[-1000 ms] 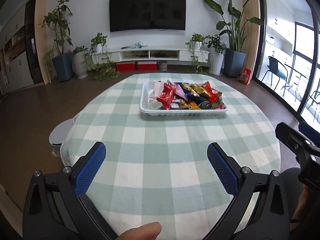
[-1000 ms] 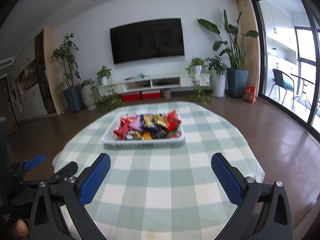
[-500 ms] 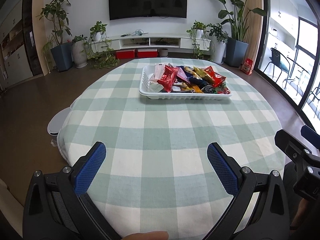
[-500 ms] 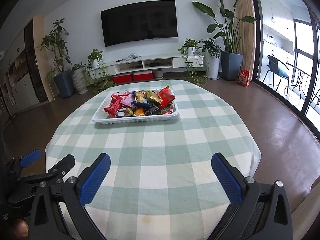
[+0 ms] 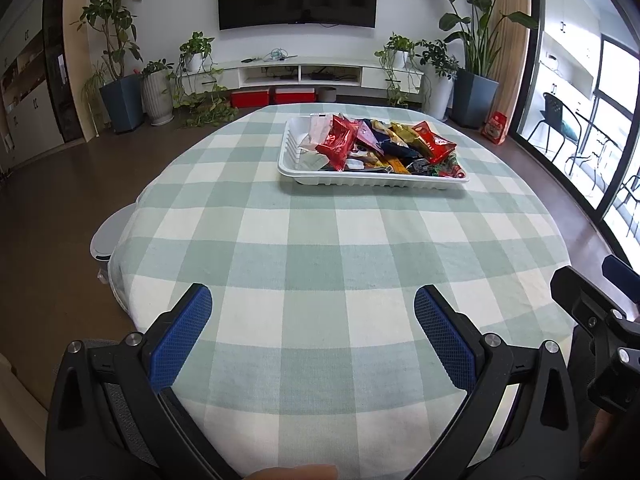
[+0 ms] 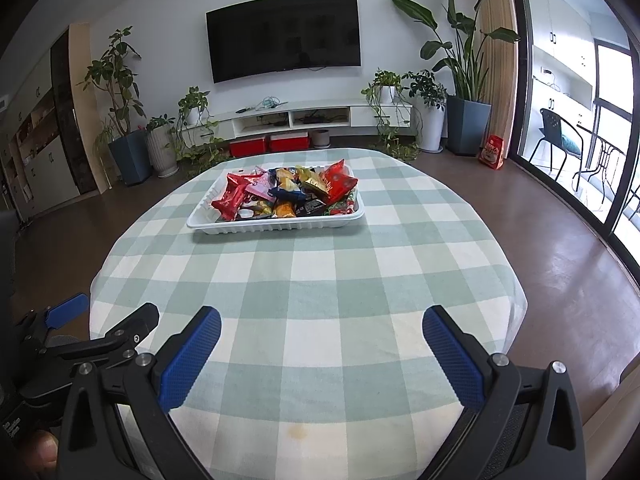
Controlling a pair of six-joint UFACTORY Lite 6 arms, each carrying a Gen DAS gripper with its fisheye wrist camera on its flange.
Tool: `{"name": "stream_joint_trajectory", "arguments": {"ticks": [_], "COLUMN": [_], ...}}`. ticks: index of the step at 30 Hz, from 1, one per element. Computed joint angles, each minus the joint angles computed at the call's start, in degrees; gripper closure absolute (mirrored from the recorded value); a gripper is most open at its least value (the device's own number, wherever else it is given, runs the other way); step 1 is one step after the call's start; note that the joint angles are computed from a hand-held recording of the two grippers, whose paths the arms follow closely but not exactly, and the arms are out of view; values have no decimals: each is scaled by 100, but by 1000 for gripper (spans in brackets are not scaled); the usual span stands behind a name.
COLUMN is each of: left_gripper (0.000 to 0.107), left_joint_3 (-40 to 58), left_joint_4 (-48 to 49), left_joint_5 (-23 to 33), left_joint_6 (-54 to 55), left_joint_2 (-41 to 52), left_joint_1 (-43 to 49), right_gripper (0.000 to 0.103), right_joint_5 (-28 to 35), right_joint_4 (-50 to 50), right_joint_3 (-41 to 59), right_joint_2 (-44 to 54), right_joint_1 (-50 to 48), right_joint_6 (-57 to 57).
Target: Organize snacks
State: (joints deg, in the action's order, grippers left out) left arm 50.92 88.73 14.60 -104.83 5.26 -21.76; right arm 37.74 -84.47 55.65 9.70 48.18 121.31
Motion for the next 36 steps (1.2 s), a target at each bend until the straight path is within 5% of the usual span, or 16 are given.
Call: {"name": "stream_joint_trajectory", "arguments": {"ticks": [36], "left_gripper": [4], "left_joint_3": [50], "left_joint_4": [83], "left_joint_5": [-44], "left_joint_6": [-52], "left_joint_2": [116], "left_joint_1": [-1], "right_gripper": [0], "right_joint_5": [-37], "right_joint_4": [-5], "right_joint_3": [-22], "right_joint_2": [47], "right_joint_1": [18], "right_joint_6": [56]}}
